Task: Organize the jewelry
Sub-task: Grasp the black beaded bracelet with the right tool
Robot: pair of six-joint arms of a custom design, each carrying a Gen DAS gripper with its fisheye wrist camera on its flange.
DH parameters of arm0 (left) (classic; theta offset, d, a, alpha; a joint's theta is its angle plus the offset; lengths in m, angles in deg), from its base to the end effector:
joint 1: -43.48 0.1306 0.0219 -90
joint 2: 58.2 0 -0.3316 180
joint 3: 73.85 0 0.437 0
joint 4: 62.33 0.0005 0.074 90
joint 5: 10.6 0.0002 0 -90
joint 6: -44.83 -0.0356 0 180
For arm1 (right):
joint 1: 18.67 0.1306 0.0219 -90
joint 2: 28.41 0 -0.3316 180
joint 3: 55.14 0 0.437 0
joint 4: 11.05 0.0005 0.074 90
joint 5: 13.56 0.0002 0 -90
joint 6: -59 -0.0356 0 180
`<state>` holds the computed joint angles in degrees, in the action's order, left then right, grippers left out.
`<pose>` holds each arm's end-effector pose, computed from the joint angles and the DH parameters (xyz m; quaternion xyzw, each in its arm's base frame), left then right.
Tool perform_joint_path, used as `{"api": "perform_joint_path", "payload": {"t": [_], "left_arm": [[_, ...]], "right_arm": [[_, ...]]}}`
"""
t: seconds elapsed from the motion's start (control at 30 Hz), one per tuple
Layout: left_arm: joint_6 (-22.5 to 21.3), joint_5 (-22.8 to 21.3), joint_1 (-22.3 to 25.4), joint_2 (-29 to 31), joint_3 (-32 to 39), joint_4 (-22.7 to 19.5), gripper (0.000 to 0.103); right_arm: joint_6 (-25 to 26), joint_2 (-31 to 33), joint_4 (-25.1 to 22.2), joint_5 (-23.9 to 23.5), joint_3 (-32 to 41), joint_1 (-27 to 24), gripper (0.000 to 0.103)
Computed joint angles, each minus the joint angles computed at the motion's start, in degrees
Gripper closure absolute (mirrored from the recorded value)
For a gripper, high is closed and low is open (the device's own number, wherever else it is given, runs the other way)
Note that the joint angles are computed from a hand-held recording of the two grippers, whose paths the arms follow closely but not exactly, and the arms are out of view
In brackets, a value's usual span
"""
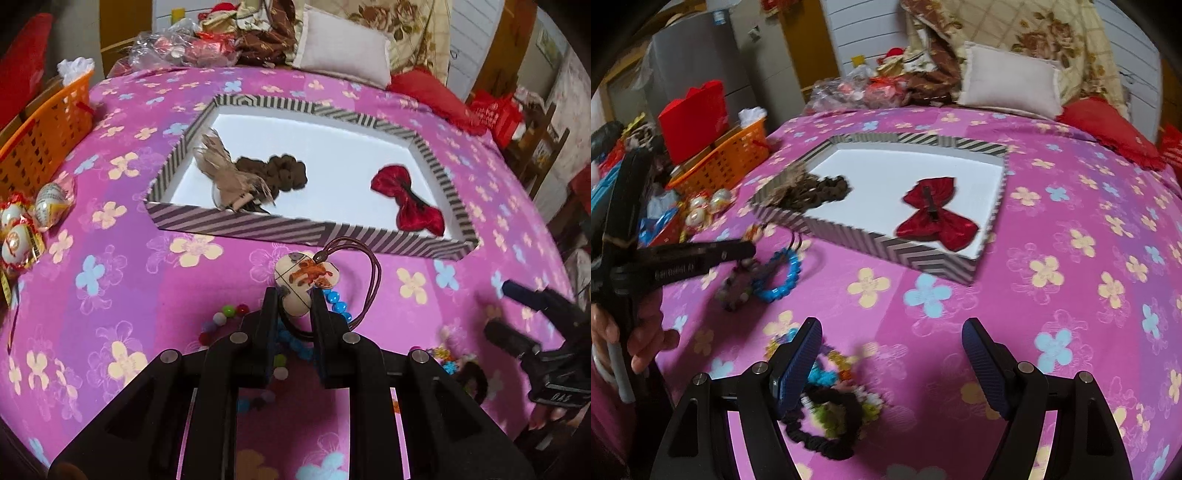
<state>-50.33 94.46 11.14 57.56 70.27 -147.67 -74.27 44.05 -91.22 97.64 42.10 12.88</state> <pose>0.5097 -0.3343 0.5458 0.3408 0.8881 -0.1883 0.2443 0.3304 0.1871 0.5416 0.1502 0.9280 0.0381 0.3389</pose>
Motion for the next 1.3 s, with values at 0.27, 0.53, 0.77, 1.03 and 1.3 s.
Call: {"api": "perform_joint_path", "payload": {"t": [0.27,0.53,0.77,1.03,1.3], "left_arm": [[1.40,2.57,1.98,-3.03,-2.11,2.35,0.087],[2.19,2.28,2.85,-4.11,-3.15,3.05,0.087],[1.83,1.66,1.82,-4.62,-3.84,3.47,0.087],[1.90,0.72,1.42,-4.60,-4.06,3.27,0.087],[2.58,-0.05,1.34,-5.61,-5.32,4.43,0.087]], "right_arm": [[3.40,-1.40,-1.16,-4.40,-0.90,2.04,0.038],[1.55,-3.69,-2.67,-6.12,-4.32,4.56,0.059],[1.82,-3.45,-1.45,-5.52,-5.31,4.92,0.079],[0.73,-4.53,-0.97,-0.56,-4.14,6.25,0.098],[0.88,-4.38,0.03,1.68,-2.16,6.34,0.098]]}}
